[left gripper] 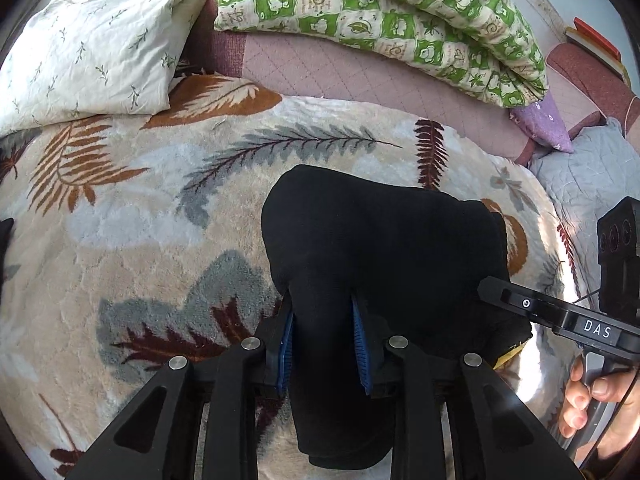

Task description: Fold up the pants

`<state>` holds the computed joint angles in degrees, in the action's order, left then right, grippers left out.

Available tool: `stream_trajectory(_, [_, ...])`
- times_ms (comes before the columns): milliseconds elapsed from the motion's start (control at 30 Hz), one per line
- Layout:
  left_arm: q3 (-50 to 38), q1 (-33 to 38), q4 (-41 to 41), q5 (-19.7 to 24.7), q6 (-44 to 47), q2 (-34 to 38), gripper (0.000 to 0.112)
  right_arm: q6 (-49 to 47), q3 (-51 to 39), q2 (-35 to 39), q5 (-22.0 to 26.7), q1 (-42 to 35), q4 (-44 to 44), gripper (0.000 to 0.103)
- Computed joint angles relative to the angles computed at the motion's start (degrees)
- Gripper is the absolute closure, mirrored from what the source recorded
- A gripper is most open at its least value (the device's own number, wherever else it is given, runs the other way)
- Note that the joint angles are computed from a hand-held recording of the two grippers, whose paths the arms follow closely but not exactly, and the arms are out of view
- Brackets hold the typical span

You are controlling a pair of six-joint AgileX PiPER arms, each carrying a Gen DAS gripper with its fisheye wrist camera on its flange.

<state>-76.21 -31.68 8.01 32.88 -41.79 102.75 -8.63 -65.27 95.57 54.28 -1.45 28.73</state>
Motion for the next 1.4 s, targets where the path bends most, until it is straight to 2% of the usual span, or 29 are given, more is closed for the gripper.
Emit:
stream_trajectory(167, [0.3,-1.2,4.2,-0.8,-3.2,0.3,0.084,-2.9,2.6,-0.3,-1.4,-1.7,3.2,0.066])
stream_trajectory(200, [0.2,-1.6,5.6,-0.3,-4.5,0.2,0.082,-2.2,2.4,-0.4,-1.3,-1.4,2.6,0.062])
stream_trajectory(233, [0.1,-2.2,7.3,0.4,-6.1,0.0,0.077,-1.3,2.1,-0.5,-1.3,-1.0,1.7,0.058])
stream_trajectory(267, [0.1,-2.9,9.7,1.6,-8.2,-0.4,0.067,-0.2,1.9,-0.7,-1.2,-0.7,0.8,0.058])
stream_trajectory(367, [1.6,-4.6,14.7,3.5,-13.2,-2.7,0.045,2.0,1.3,-1.6,-0.7,0.1,-1.1,0.056])
stream_trajectory(467, [3.1,-6.2,17.7,4.9,-16.9,-5.3,0.037,4.8,0.9,-3.6,-0.4,1.2,-4.1,0.052])
stream_trajectory(633, [5.1,-10.1,21.4,8.4,-21.5,-9.7,0.033,9.9,0.1,-8.2,1.0,3.7,-10.3,0.047])
stream_trajectory(767, [8.3,-14.0,26.2,10.4,-25.7,-14.0,0.027,13.4,-0.6,-11.8,3.2,6.4,-15.5,0.047])
stream_trajectory(867, [10.1,-17.4,28.1,13.4,-27.8,-16.8,0.027,16.2,-0.6,-14.2,5.0,8.0,-18.2,0.047])
stream_trajectory(1167, [13.2,-23.4,29.1,18.1,-32.7,-21.6,0.026,23.1,2.3,-21.0,8.5,13.8,-23.2,0.047])
stream_trajectory(1400, [15.1,-26.8,29.5,19.6,-35.9,-24.0,0.026,26.7,4.3,-24.9,10.8,17.6,-25.3,0.047])
